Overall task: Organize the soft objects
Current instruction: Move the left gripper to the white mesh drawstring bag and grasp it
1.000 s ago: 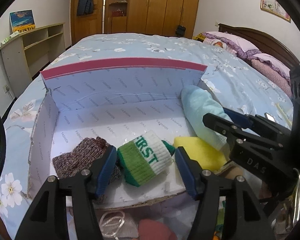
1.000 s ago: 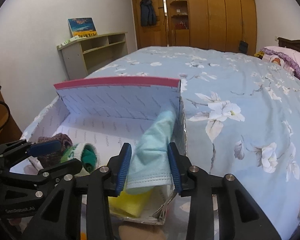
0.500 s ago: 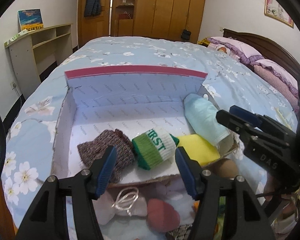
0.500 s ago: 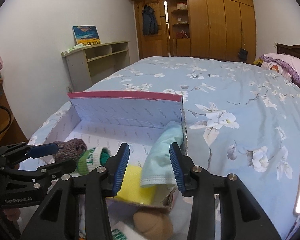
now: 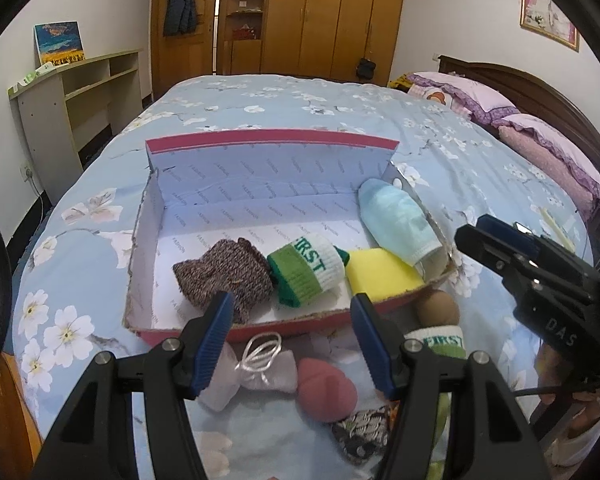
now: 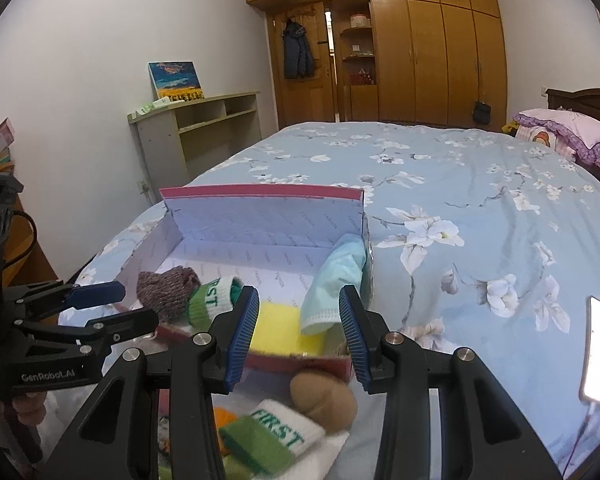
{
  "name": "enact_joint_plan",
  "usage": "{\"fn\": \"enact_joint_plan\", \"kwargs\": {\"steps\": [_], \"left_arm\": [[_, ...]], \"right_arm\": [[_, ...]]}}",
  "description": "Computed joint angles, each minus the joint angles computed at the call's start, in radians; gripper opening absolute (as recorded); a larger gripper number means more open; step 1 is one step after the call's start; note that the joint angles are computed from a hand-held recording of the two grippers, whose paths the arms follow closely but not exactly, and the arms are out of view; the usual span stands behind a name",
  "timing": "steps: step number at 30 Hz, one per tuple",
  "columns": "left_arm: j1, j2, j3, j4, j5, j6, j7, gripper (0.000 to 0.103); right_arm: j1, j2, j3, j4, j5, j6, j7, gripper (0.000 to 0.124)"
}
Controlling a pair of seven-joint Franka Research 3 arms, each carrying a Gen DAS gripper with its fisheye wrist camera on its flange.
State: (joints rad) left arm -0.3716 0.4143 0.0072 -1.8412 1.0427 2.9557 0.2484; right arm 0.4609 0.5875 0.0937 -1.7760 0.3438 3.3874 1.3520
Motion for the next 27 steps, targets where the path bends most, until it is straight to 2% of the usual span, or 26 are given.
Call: {"fn": "enact_joint_plan", "kwargs": {"steps": [3, 8, 11, 17, 23, 27], "left_arm": [[-0.005, -0.024, 0.008, -0.032, 0.020, 0.000, -0.018, 0.064], [0.008, -0.054, 0.002, -0.083, 0.060, -0.014, -0.071, 0.064], [0.025, -0.062, -0.010, -0.104, 0.062, -0.026, -0.090, 0.064], [0.054, -0.044, -0.032, -0.117, 0.022, -0.024, -0.077, 0.064], [0.050, 0.002, -0.027, -0.087, -0.030, -0.011, -0.042, 0.065], [0.031, 0.039, -0.011, -0.052, -0.058, -0.032, -0.025, 0.066]], "right_arm": [[0.000, -0.020, 0.005, -0.035, 0.004, 0.007, 0.004, 0.043], [0.042, -0.045, -0.027, -0.086, 0.025, 0.016, -0.002, 0.043], [0.029, -0.055, -0.005, -0.112, 0.019, 0.018, -0.002, 0.043], [0.067, -0.068, -0.030, -0.153, 0.040, 0.020, -0.006, 0.043], [0.029, -0.073, 0.014, -0.186, 0.037, 0.031, 0.019, 0.043], [0.019, -0.068, 0.022, -0.192, 0.037, 0.032, 0.038, 0.043]]}}
